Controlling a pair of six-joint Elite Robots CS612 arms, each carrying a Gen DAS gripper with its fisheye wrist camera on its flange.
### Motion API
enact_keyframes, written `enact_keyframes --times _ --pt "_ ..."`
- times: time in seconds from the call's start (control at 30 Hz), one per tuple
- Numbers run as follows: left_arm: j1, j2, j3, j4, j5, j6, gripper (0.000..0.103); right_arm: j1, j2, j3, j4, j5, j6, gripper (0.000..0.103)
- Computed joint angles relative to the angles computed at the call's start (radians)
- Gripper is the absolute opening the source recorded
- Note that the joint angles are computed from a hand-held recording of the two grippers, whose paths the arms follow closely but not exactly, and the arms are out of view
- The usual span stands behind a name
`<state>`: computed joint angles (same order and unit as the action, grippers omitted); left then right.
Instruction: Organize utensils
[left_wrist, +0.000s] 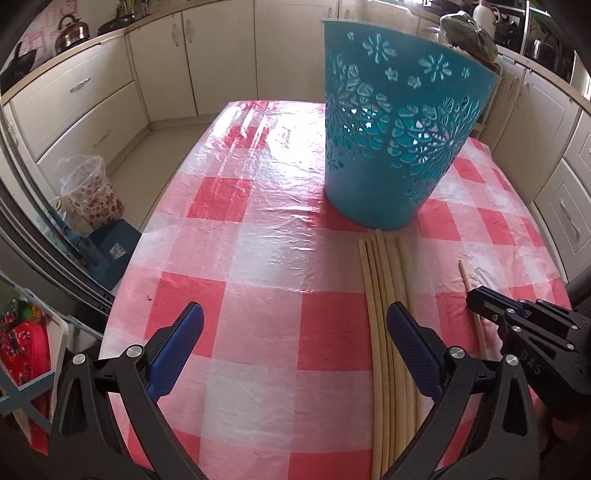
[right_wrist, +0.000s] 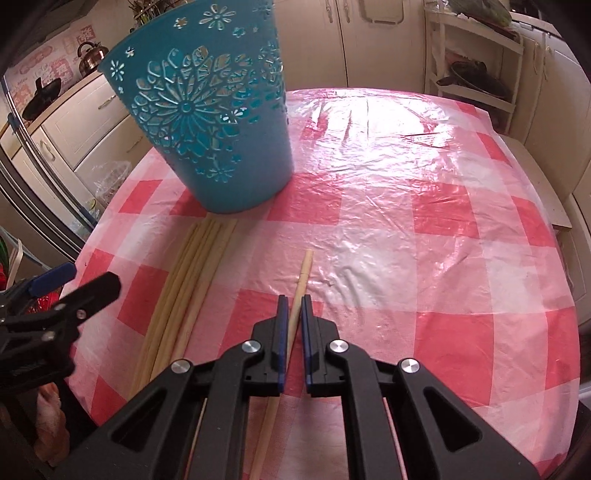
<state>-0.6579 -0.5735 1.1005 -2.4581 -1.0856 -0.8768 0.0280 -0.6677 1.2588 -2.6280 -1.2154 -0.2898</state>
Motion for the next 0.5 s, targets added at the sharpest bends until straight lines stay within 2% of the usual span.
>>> enact_keyframes --times 0.27,0.5 --pt "0.009 0.058 -0.109 0.135 -0.013 -0.01 0.095 -0.012 0.003 -0.003 0.01 0.05 0.012 0.008" --pt "0.007 0.07 -0.141 0.182 0.005 -0.02 0.095 -0.014 0.004 -0.004 0.016 0.062 0.017 0.008"
